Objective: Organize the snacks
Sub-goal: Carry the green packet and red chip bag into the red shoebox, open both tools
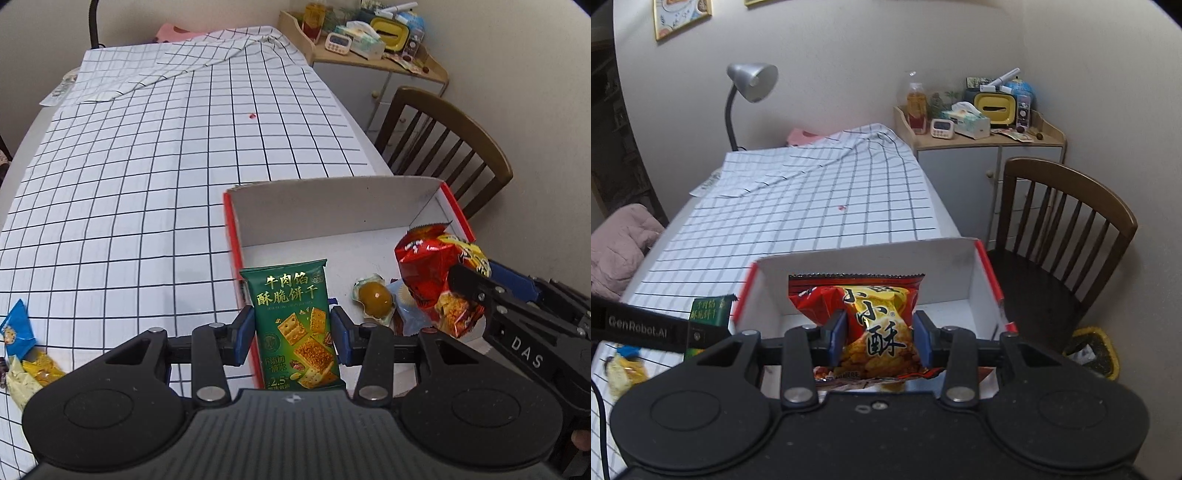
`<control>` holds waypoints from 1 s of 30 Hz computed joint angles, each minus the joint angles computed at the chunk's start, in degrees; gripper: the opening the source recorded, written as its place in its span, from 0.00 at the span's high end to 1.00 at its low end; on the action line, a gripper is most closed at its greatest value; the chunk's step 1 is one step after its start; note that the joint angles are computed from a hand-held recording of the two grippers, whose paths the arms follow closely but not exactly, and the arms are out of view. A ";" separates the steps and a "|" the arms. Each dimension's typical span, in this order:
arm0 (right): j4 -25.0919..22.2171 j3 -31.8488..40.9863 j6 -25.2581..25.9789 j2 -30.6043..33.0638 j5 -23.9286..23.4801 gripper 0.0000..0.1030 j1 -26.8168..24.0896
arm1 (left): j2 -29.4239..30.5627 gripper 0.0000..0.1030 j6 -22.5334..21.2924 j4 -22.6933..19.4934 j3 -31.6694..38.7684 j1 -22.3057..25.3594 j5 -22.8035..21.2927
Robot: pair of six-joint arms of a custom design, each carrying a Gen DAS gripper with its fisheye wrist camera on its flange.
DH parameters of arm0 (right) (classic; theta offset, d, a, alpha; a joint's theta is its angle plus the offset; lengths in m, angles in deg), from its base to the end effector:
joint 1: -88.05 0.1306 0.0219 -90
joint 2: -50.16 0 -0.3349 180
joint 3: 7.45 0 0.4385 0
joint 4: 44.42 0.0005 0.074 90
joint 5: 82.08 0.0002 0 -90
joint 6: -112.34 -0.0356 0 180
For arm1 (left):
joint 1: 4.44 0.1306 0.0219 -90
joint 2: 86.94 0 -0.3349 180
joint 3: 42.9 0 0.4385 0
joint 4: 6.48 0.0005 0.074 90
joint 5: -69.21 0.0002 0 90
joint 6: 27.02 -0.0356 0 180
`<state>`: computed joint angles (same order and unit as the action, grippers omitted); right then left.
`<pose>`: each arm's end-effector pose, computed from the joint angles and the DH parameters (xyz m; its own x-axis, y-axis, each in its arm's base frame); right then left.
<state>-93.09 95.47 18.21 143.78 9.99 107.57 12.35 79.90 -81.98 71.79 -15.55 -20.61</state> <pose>0.5288 0.1856 0.4660 -0.6185 -0.1429 -0.7727 -0.2637 0.9640 0.0328 0.5427 -0.1072 0.4824 -0.8704 -0.1257 -0.4761 -0.0617 0.9871 -0.1477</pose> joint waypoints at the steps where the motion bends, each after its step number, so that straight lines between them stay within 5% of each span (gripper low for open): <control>1: -0.19 0.56 0.14 0.78 -0.04 0.64 -0.30 | 0.70 0.58 0.30 -0.26 0.39 -0.40 -0.35; 16: -4.96 9.78 2.17 11.82 -0.41 0.64 -2.10 | 8.79 0.58 0.81 0.96 3.56 -3.18 -2.40; 30: -6.30 12.28 5.03 14.31 1.41 0.60 -1.19 | 10.96 0.58 -0.98 0.77 3.83 -3.59 -2.57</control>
